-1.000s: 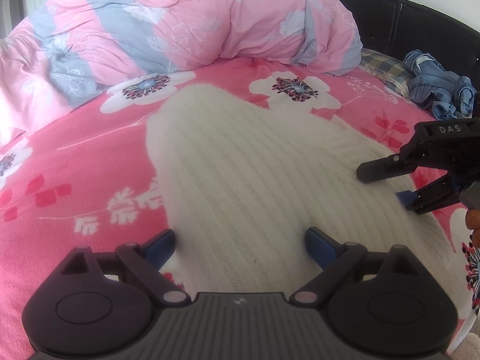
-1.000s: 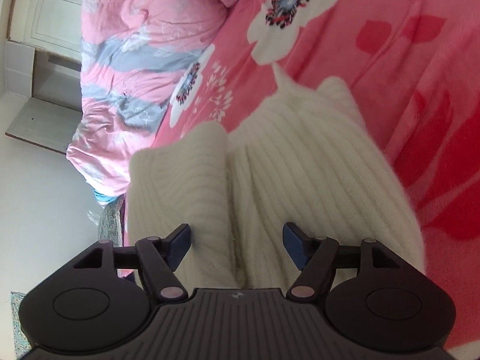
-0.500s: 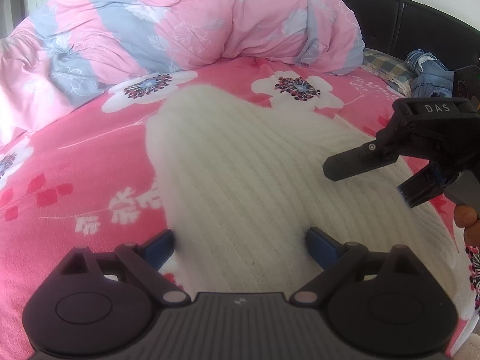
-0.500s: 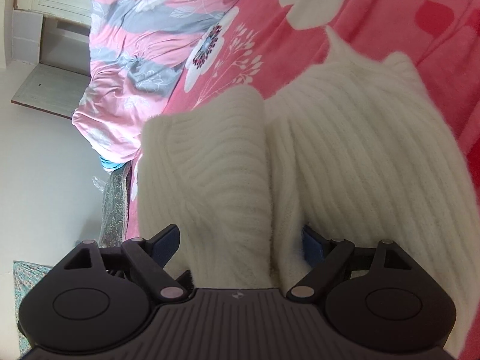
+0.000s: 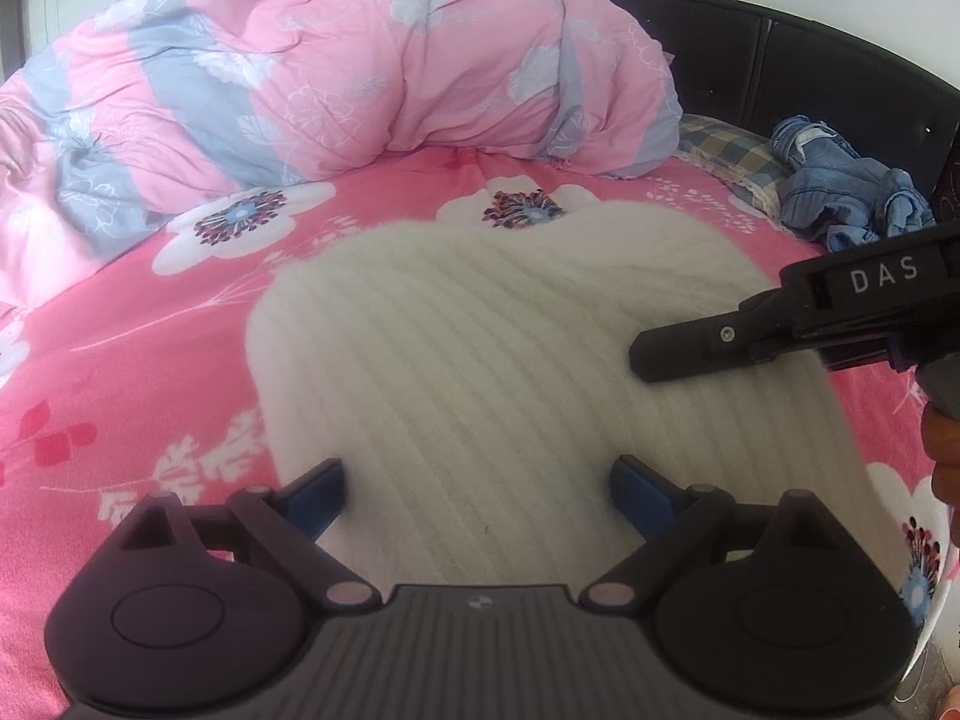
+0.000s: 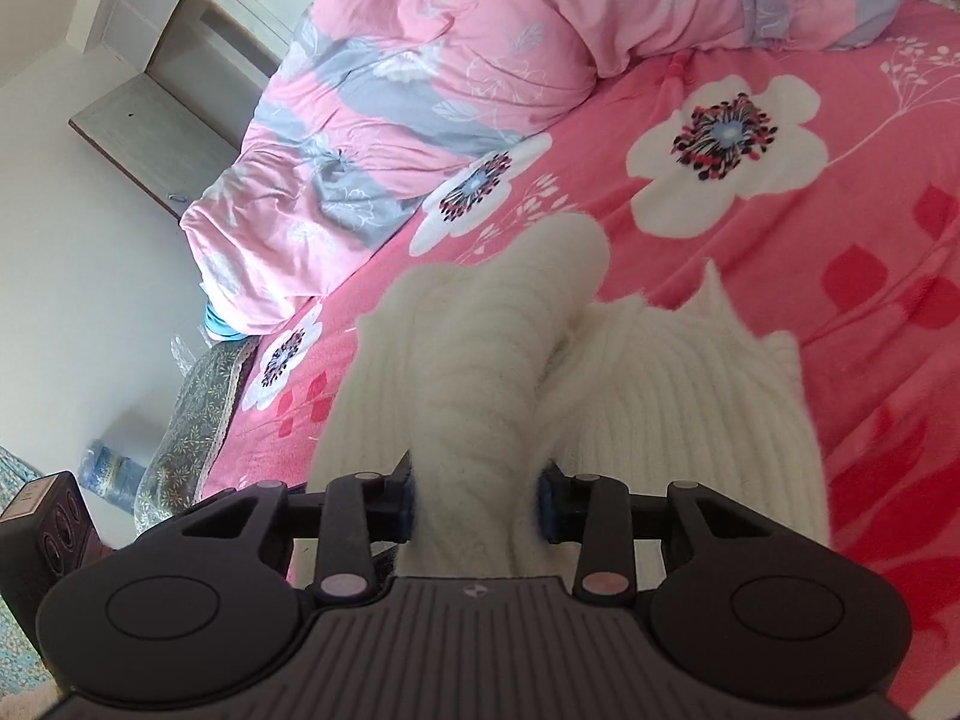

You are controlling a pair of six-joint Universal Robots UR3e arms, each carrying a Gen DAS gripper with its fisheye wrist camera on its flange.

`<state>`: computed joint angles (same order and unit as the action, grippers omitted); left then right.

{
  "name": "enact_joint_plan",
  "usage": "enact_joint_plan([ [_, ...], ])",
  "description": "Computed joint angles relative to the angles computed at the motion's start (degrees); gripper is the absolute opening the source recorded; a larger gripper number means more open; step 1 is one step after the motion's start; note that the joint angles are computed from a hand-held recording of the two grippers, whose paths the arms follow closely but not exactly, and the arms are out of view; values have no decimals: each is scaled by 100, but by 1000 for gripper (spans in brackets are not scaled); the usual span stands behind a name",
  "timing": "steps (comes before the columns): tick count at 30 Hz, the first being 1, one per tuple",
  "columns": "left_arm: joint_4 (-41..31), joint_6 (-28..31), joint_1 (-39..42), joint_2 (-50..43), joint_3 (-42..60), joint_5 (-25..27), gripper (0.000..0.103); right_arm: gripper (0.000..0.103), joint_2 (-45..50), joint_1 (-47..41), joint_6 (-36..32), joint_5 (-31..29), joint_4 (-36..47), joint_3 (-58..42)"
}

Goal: Fold small clothes

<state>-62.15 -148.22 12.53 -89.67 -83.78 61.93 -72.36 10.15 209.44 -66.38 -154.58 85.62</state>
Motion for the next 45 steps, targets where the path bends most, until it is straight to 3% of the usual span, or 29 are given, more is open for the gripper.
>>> enact_joint_plan([
  [5,504,-87,-586,-79,-280,341,97,103,-453,-381,-156,-58,-318,963],
  [8,858,5,-717,-20,-563,483,97,103,-338,-634,6,212,-1126,1658],
  [11,600,259,-453,116,-576,176,96,103,-264,-717,171,321,-1637,1985],
  [13,188,475,-90,272,-469,-211,96,103,-458,-660,171,142,-1337,1898],
  [18,-268,1080,845,881,-619,-910,96,103,-817,397,-234,-2042,-817,1107],
  [20,-765,1416,1068,985,-558,-806,96,103,-615,746,-483,-2302,-763,626],
  [22,-856,1482,1013,986,-673,-419,96,103,-266,1004,-802,-2203,-545,45],
  [24,-971,1484,1110,1018,-893,-360,96,103,184,1273,-1059,-2263,-101,-579],
  [26,-1015,1344,1157,938,-1043,-278,96,103,728,1549,-1221,-2758,792,-1288],
  [29,-1189,1321,1231,809,-1126,-328,96,103,1063,1864,-1708,-3502,748,-1137],
  [33,-1161,1549,1477,909,-1359,-587,96,103,1139,2102,-1717,-3819,1759,-1968],
  [36,-1334,1609,1570,871,-1302,-658,96,103,1482,2190,-2032,-3956,1801,-2742],
  [40,-1381,1551,1605,861,-1309,-728,96,103,2484,1959,-1828,-3968,2239,-4099],
  [42,-1445,1572,1651,855,-1275,-816,96,103,2720,1844,-1906,-4010,2133,-4124],
  [45,-1828,1759,1724,701,-904,-939,96,103,2182,1599,-1506,-3558,1779,-3392],
])
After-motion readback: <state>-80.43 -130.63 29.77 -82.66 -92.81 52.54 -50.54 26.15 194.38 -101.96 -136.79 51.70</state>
